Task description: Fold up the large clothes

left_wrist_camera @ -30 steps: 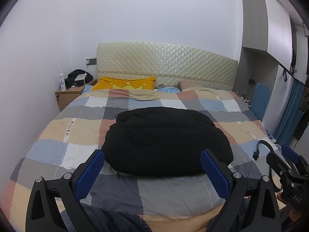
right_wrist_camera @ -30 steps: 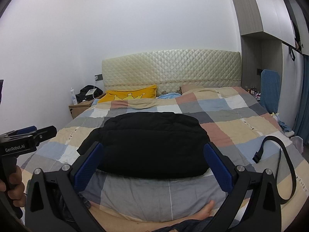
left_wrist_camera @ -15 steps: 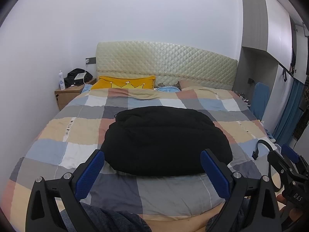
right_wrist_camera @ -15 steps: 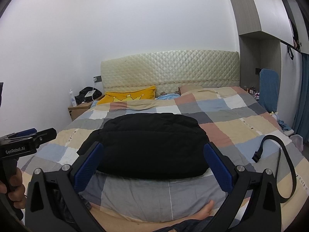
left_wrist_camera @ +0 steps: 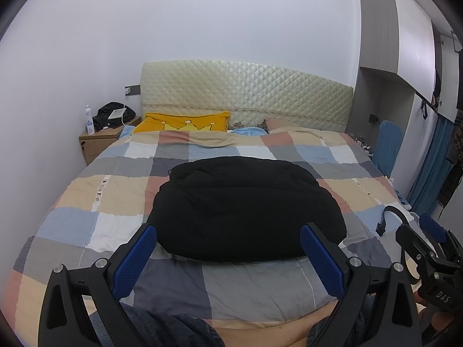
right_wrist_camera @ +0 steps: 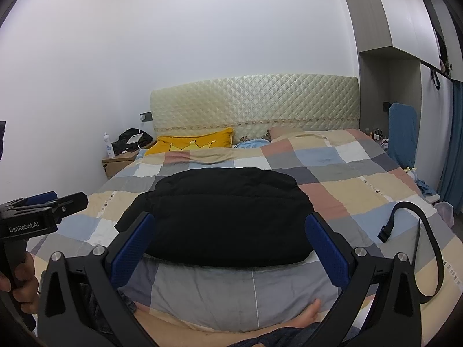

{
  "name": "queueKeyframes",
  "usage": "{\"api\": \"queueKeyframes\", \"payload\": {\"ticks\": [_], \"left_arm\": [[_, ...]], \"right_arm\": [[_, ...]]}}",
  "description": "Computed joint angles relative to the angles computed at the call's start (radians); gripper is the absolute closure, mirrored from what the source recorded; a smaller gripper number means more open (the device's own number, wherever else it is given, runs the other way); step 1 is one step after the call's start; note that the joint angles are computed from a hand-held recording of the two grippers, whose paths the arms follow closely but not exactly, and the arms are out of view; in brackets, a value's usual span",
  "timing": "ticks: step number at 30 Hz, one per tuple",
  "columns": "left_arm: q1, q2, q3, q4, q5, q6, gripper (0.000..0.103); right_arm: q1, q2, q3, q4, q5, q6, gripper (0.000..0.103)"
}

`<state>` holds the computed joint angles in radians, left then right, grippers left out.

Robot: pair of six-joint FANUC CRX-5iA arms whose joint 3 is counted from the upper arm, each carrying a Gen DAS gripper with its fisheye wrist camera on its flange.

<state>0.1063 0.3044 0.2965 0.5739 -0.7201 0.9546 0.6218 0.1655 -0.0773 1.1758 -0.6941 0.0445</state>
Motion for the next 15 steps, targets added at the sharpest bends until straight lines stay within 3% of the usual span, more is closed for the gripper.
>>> {"api": "queueKeyframes", "payload": {"ticks": [15], "left_arm": [[-0.005, -0.005, -0.004, 0.002, 0.0, -0.002, 0.002]], "right_arm": [[0.003, 0.011, 0.013, -0.014, -0.006, 0.009, 0.0]]}}
